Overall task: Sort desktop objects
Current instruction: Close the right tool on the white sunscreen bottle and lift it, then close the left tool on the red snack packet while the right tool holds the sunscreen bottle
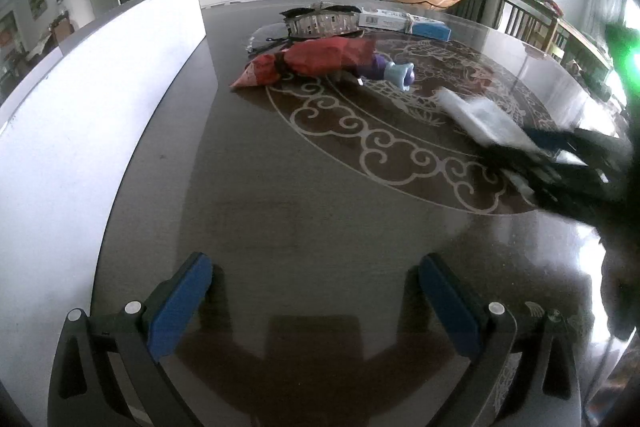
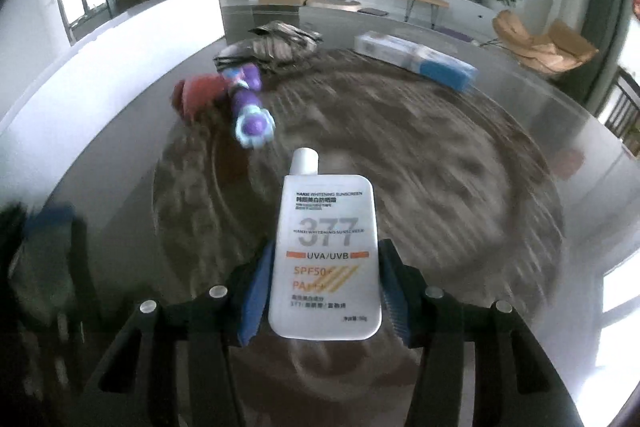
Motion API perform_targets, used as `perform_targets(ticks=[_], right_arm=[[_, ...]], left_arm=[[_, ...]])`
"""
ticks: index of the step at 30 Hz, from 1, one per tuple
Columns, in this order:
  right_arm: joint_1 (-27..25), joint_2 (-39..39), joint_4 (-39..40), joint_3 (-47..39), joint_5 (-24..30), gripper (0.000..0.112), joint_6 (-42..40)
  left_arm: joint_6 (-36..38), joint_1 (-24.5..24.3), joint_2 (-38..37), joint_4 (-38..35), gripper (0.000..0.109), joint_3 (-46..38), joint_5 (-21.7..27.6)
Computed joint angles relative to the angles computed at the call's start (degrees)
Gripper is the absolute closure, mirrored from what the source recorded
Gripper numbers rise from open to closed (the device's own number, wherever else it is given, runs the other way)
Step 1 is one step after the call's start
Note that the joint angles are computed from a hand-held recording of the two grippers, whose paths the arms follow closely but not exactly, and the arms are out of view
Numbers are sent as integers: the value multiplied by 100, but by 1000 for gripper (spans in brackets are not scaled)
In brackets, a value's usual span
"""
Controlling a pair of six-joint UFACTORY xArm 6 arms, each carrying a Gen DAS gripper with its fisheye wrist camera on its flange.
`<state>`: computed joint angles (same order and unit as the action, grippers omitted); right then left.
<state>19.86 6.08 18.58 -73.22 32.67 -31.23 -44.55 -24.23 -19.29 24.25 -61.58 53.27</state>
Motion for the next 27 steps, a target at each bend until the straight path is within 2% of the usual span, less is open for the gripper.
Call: perform_targets(ticks=[2,6,9,10,14,16,20,22,27], right_arm=[[-168,-395,174,497,-156,60,-236],[-261,-736,412,909,-264,60,-413],[-298,-784,448,944,-232,60,-478],[-312,-794,506,947,-205,60,-517],[-294,-778,485,934,-214,60,-492],[-293,-783,495,961,-235,60,-506],[-299,-780,519,953,-220,60,-519],[-302,-783,555,950,-206,60,-536],[-341,-771,780,916,-122,60,-658]], left_arm=[[6,3,0,-3,6,-1,0],[58,61,43,-188,6,-77,20],[501,532,27,-1470,6,-19,-945],[480,656,160,-1624,6,-204,-1047],[-160,949,1222,-954,6,-1789,-702],[-336,1029,1838,-798,6,-2555,-314],[68,1086,2754,-810,6,-3463,552],[95,1108,2653,-667,6,-3169,472],[20,1308,1358,-684,6,-1339,-603]])
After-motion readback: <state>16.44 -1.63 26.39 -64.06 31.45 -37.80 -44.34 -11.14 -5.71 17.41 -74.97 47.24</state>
